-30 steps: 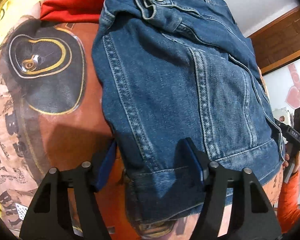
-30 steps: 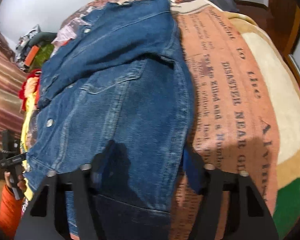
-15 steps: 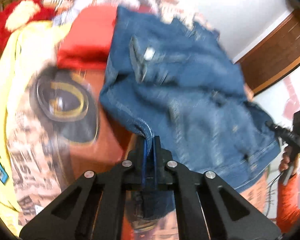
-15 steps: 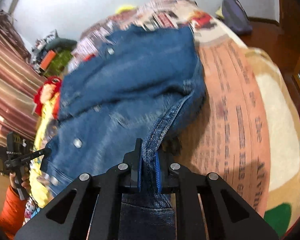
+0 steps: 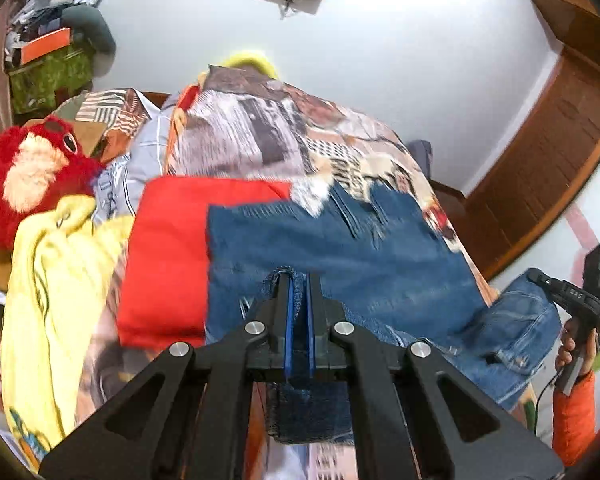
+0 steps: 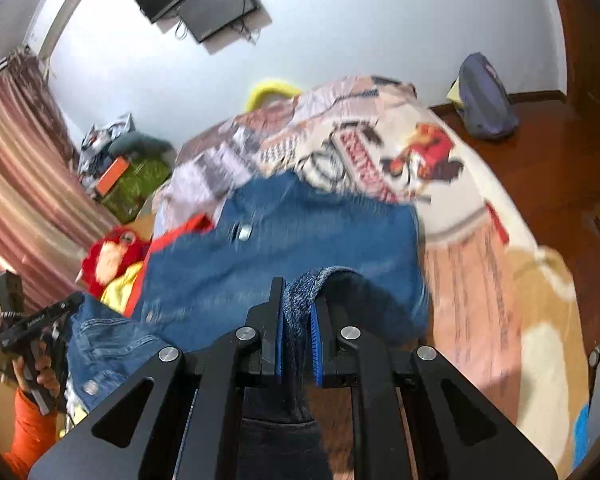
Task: Fold large clothes
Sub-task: 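Grasp the jacket hem with the right tool while the left tool grasps it too, then lift the hem with both tools and fold it over toward the collar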
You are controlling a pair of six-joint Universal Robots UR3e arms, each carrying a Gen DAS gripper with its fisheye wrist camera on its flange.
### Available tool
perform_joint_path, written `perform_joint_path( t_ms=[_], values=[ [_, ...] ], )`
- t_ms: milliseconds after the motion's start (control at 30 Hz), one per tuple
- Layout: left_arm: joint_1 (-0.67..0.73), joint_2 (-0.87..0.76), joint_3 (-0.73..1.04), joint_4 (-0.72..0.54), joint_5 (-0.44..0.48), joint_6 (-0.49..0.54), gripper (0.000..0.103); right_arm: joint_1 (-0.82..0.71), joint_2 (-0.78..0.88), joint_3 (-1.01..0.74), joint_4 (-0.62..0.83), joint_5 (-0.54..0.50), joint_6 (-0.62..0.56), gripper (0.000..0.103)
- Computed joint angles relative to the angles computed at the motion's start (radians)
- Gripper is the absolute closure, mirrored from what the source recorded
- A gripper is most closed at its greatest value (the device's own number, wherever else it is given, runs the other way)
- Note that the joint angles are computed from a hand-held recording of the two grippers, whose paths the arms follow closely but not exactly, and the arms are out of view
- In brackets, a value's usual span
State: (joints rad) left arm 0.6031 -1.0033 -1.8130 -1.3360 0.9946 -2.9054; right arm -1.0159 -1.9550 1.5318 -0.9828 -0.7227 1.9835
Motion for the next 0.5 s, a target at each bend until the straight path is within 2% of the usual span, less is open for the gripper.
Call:
perform_joint_path(
  t_ms=[100, 200, 300, 400, 500],
  values=[
    [-0.082, -0.166, -0.011, 0.215, 0.069, -0.121, 0.099, 0.152, 0.082, 0.099, -0.422, -0.005, 0.309, 0.093],
    [-0.146, -0.337, -0.011, 0.377, 0.142, -0.209, 0.099, 0.277, 0.198, 0.154, -0.724, -0.074, 0.509, 0.093],
    [-0.181, -0.473, -0.026, 0.484, 0.192, -0.247, 0.098, 0.362, 0.303, 0.192, -0.92, -0.167, 0.614, 0.093],
    [-0.219, -0.565, -0.044, 0.557, 0.249, -0.253, 0.097, 0.408, 0.369, 0.231, -1.034, -0.232, 0.641, 0.092],
    [-0.257, -0.618, -0.055, 0.593, 0.305, -0.231, 0.094, 0.432, 0.391, 0.256, -1.084, -0.278, 0.63, 0.092]
  ],
)
